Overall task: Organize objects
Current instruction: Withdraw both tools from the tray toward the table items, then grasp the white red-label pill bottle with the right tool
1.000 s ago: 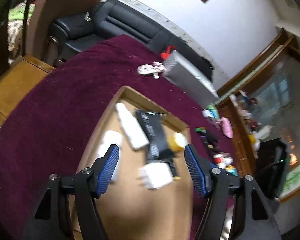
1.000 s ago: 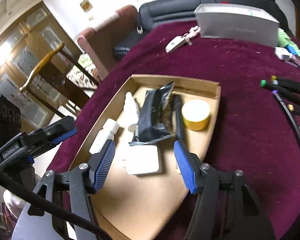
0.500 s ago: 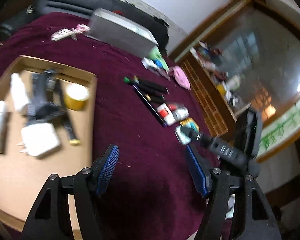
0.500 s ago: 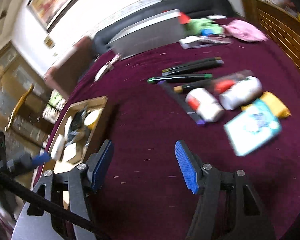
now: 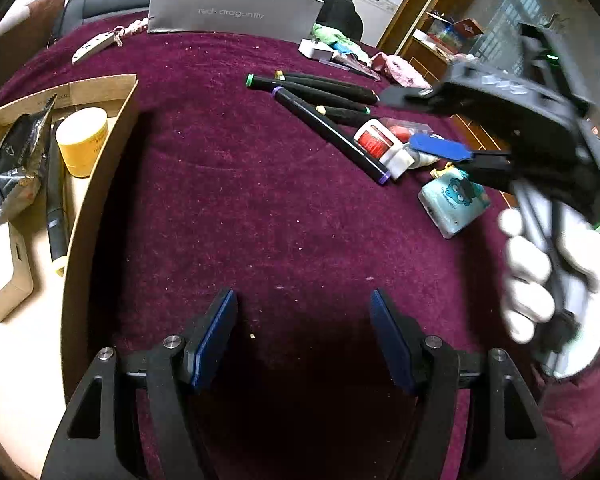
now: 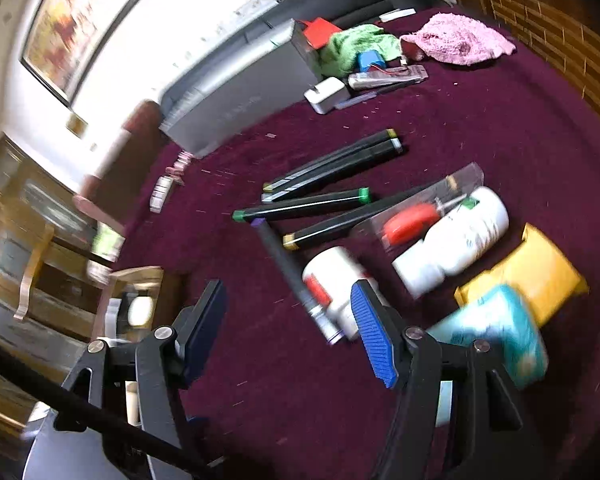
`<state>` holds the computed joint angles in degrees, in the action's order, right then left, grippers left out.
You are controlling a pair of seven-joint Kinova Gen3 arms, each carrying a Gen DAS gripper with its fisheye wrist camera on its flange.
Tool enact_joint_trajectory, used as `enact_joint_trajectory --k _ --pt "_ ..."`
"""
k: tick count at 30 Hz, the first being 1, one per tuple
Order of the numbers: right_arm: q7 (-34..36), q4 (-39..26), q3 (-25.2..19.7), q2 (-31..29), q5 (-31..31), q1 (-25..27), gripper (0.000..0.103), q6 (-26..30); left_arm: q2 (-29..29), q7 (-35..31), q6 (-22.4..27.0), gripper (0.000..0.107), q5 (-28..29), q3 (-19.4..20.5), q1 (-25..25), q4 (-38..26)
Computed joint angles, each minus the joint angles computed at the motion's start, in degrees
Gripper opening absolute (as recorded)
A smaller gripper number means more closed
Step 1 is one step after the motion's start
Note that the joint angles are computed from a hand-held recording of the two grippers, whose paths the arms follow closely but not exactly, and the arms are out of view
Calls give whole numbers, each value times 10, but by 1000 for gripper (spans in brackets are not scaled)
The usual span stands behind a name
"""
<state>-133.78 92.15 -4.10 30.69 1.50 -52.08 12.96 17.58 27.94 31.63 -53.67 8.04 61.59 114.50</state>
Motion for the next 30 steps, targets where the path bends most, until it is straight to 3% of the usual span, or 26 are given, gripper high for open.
enact_joint_trajectory --k 2,4,7,8,9,12,14,16,20,24,28,29,30 --pt "0 -27 12 17 6 -8 63 36 5 -1 10 62 -4 0 5 -4" --pt "-18 -50 37 31 27 -31 62 72 11 0 23 69 -13 1 13 -10" --pt "-38 -70 46 45 53 -43 39 110 25 6 32 89 -36 -9 34 -20" --pt "-41 -74 44 50 59 -42 37 118 31 -4 35 100 -37 -6 35 -27" --pt "-54 -72 52 49 73 -52 37 116 39 -24 48 101 -29 5 30 -39" --pt "-83 -73 66 48 103 -69 34 128 63 -86 88 101 0 23 26 -73" --pt "-87 -72 55 46 111 -61 32 133 48 -91 68 97 13 53 -16 -65" --pt "-94 -53 47 33 115 -56 32 129 10 -58 36 95 26 44 -36 -42" --pt "-113 25 46 0 108 -55 32 57 8 -66 72 95 37 -18 -13 -67" --pt "-124 92 51 -20 105 -56 32 -34 50 -122 98 95 57 -22 -47 -141" --pt "-91 110 34 -23 72 -35 32 -70 118 -215 150 93 92 -11 -78 -234" --pt "-84 114 35 -24 65 -35 32 -75 135 -239 167 87 100 -10 -81 -257" --pt "-78 113 39 -24 59 -39 32 -76 153 -262 185 73 109 2 -93 -280"
